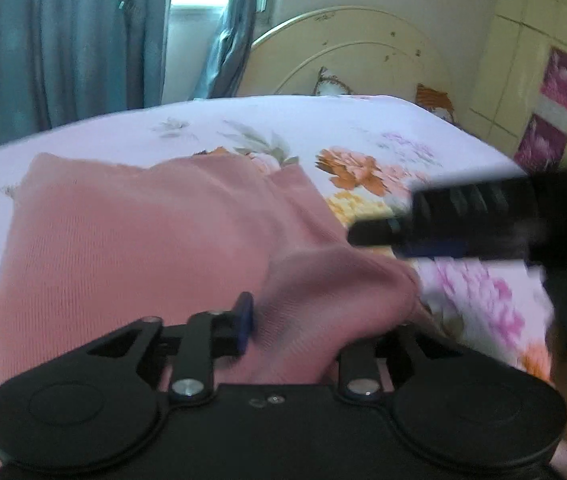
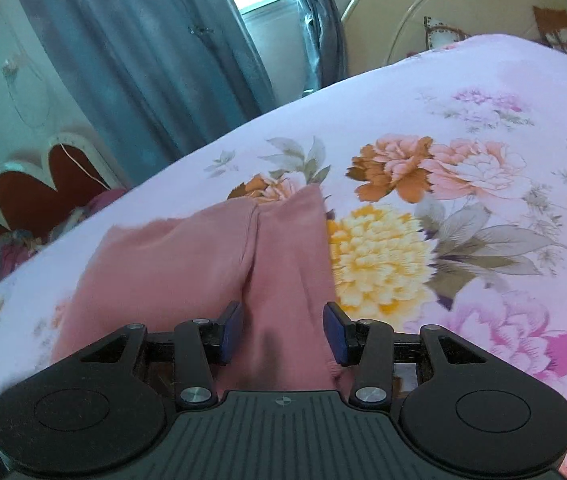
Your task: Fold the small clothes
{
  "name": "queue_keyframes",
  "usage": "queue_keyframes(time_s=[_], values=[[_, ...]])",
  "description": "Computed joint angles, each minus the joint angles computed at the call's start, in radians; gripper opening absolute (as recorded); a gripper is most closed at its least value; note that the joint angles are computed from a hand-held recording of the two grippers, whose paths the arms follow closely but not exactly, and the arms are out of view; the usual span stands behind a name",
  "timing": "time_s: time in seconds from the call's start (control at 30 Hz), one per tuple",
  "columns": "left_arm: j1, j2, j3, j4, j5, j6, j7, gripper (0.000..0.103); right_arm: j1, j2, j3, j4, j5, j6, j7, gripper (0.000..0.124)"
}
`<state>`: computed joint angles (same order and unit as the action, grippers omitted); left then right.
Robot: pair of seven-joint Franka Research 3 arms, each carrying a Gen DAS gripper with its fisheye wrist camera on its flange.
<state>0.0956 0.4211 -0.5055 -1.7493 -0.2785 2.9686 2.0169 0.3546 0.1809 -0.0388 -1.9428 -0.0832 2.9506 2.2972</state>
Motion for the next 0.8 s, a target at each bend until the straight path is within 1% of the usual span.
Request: queue_keyframes(time_s=[0.03, 0.07, 0.1, 0.13, 0.23, 0.3, 0.4, 0.43, 0.47, 0.53, 0.6, 0.63, 0.67, 0.7, 0.73, 0.77, 0.8], values=[[0.023, -0.012, -0.025, -0.015, -0.015, -0.003, 0.023, 0.042, -0.021, 0.000, 0.025, 0.000, 0.047, 0.007, -0.044, 0.045], [0.059, -0.023, -0.062, -0.025, -0.052, -0.022, 0.049, 0.048, -0.043, 0.007, 0.054, 0.004, 0.106, 0.015, -0.096, 0.045], [0.084, -0.034, -0.088, -0.037, -0.095, -0.032, 0.074, 0.060, -0.064, 0.023, 0.082, 0.021, 0.172, 0.017, -0.149, 0.045], [0.120, -0.052, -0.123, -0.058, -0.153, -0.040, 0.117, 0.064, -0.087, 0.031, 0.114, 0.031, 0.243, 0.016, -0.209, 0.045], [0.188, -0.099, -0.179, -0.097, -0.285, -0.069, 0.251, 0.064, -0.124, 0.062, 0.169, 0.068, 0.396, 0.011, -0.359, 0.044], [0.239, -0.132, -0.213, -0.117, -0.399, -0.094, 0.336, 0.064, -0.135, 0.089, 0.189, 0.104, 0.471, -0.010, -0.435, 0.045], [0.276, -0.193, -0.217, -0.155, -0.547, -0.087, 0.398, 0.065, -0.146, 0.135, 0.205, 0.156, 0.571, -0.044, -0.509, 0.046], [0.276, -0.209, -0.207, -0.164, -0.578, -0.076, 0.405, 0.065, -0.153, 0.151, 0.214, 0.172, 0.608, -0.054, -0.535, 0.051], [0.265, -0.217, -0.188, -0.167, -0.582, -0.058, 0.394, 0.065, -0.155, 0.164, 0.217, 0.183, 0.635, -0.055, -0.558, 0.064], [0.226, -0.210, -0.133, -0.162, -0.547, -0.014, 0.351, 0.066, -0.135, 0.186, 0.201, 0.204, 0.634, -0.048, -0.580, 0.065], [0.149, -0.203, -0.030, -0.158, -0.435, 0.018, 0.222, 0.066, -0.115, 0.198, 0.182, 0.220, 0.615, -0.046, -0.586, 0.064], [0.111, -0.194, 0.023, -0.149, -0.388, 0.025, 0.156, 0.066, -0.110, 0.201, 0.180, 0.226, 0.611, -0.047, -0.593, 0.063], [0.088, -0.188, 0.054, -0.143, -0.377, 0.030, 0.126, 0.066, -0.108, 0.206, 0.179, 0.238, 0.606, -0.065, -0.602, 0.046], [0.054, -0.178, 0.098, -0.133, -0.343, 0.039, 0.077, 0.066, -0.104, 0.211, 0.174, 0.250, 0.597, -0.088, -0.602, 0.033], [0.026, -0.167, 0.135, -0.123, -0.302, 0.048, 0.027, 0.066, -0.098, 0.213, 0.168, 0.253, 0.592, -0.096, -0.598, 0.033], [0.029, -0.165, 0.139, -0.122, -0.293, 0.052, 0.016, 0.066, -0.096, 0.216, 0.166, 0.254, 0.592, -0.098, -0.598, 0.033], [0.013, -0.147, 0.159, -0.104, -0.257, 0.058, -0.018, 0.066, -0.097, 0.218, 0.167, 0.257, 0.594, -0.100, -0.601, 0.032]])
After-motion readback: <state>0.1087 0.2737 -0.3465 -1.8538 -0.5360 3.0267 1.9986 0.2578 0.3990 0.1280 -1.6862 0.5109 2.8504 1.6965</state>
